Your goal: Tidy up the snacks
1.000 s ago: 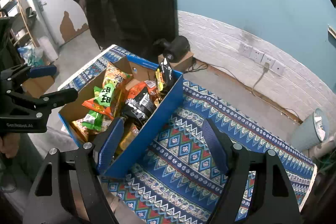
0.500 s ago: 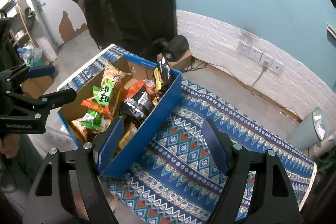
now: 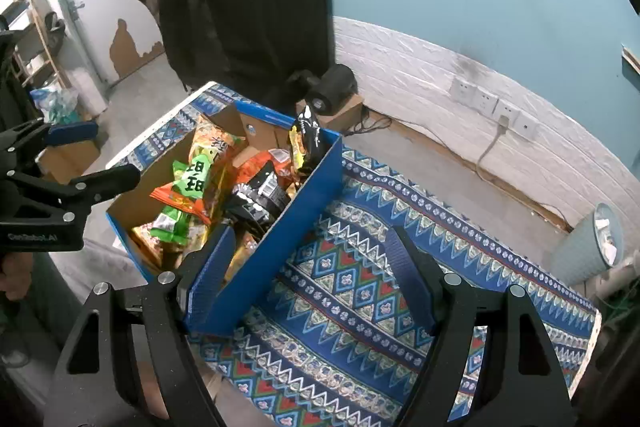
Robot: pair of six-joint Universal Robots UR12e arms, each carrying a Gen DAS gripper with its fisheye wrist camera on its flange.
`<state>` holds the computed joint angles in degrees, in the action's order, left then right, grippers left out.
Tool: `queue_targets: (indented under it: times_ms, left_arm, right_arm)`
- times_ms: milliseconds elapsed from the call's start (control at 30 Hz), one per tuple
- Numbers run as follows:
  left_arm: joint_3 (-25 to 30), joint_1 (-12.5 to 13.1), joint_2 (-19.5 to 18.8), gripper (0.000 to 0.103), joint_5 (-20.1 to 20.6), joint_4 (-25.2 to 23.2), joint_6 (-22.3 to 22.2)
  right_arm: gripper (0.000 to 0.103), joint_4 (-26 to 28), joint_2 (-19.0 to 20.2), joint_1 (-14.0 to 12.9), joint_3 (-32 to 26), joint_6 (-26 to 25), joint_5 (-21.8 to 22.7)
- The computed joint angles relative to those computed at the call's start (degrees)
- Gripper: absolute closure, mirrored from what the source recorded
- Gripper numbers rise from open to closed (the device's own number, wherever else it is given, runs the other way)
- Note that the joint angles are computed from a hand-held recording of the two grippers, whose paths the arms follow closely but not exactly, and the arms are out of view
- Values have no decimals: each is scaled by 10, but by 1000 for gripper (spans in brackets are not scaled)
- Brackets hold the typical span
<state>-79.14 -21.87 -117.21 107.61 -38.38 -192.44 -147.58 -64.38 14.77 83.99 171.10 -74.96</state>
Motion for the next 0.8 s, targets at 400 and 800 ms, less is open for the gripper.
queue_targets:
  times_ms: [400,800]
  left_arm:
    - [4,0,-1,9,-3,-12,0]
    - [5,0,-2,9,-3,-16,1]
  right_arm:
    - [25,4,0,0,0,-2,-1]
    - [25,2,0,-2,2,-3,-3]
